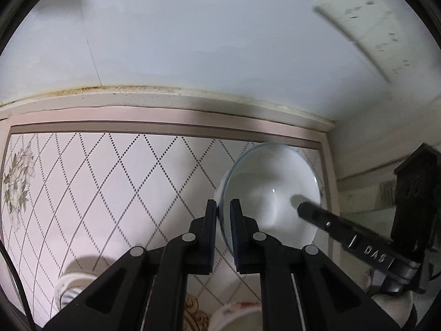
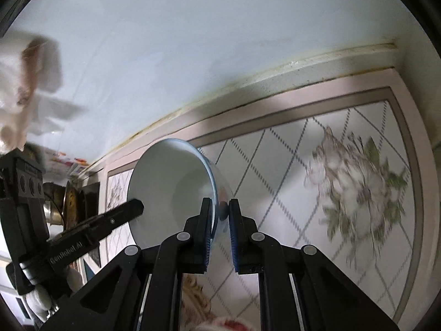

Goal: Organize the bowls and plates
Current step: 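Carry the blue-rimmed bowl with both grippers and lower it onto the bowl stack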

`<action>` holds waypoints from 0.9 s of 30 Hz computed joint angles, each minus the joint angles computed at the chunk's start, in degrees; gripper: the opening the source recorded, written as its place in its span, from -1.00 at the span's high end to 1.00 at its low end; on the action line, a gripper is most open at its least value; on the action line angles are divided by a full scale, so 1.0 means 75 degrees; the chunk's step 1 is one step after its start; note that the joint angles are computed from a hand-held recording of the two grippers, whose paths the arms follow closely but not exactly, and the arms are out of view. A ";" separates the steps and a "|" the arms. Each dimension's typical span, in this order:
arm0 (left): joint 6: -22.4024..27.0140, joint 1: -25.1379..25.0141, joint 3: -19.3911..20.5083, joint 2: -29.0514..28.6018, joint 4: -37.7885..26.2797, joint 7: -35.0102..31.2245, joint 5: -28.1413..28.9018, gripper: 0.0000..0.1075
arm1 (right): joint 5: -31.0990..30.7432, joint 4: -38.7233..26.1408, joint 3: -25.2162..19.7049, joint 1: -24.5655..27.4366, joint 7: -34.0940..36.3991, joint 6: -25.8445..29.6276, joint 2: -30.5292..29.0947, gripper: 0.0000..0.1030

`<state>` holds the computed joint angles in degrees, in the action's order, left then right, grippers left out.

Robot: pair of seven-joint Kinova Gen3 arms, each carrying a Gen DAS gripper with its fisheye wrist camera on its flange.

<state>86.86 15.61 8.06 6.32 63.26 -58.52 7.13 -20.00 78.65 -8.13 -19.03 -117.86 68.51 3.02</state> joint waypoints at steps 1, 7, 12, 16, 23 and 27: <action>0.0011 0.0067 0.0042 -0.0055 0.0000 0.0026 -0.0061 0.85 | -0.0043 0.0032 0.0039 0.0093 0.0045 0.0148 -0.0155 0.74; 0.0157 0.0355 0.0266 -0.0634 0.0163 0.0137 -0.0105 0.85 | -0.0012 0.0586 -0.0070 -0.0029 -0.0422 0.0428 -0.1209 0.74; 0.0180 0.0521 0.0463 -0.1142 0.0581 0.0262 0.0032 0.85 | 0.0195 0.1030 -0.0338 -0.0140 -0.1114 0.0709 -0.2073 0.73; 0.0241 0.0577 0.0599 -0.1505 0.0942 0.0348 0.0255 0.85 | 0.0163 0.1354 -0.0519 -0.0188 -0.1629 0.0917 -0.2682 0.73; 0.0143 0.0712 0.0849 -0.1909 0.1808 0.0534 0.0484 0.85 | 0.0111 0.1958 -0.0852 -0.0237 -0.2231 0.1126 -0.3326 0.73; 0.0097 0.0756 0.0950 -0.2009 0.2168 0.0584 0.0521 0.85 | -0.0124 0.2495 -0.0877 -0.0308 -0.2361 0.1004 -0.3512 0.73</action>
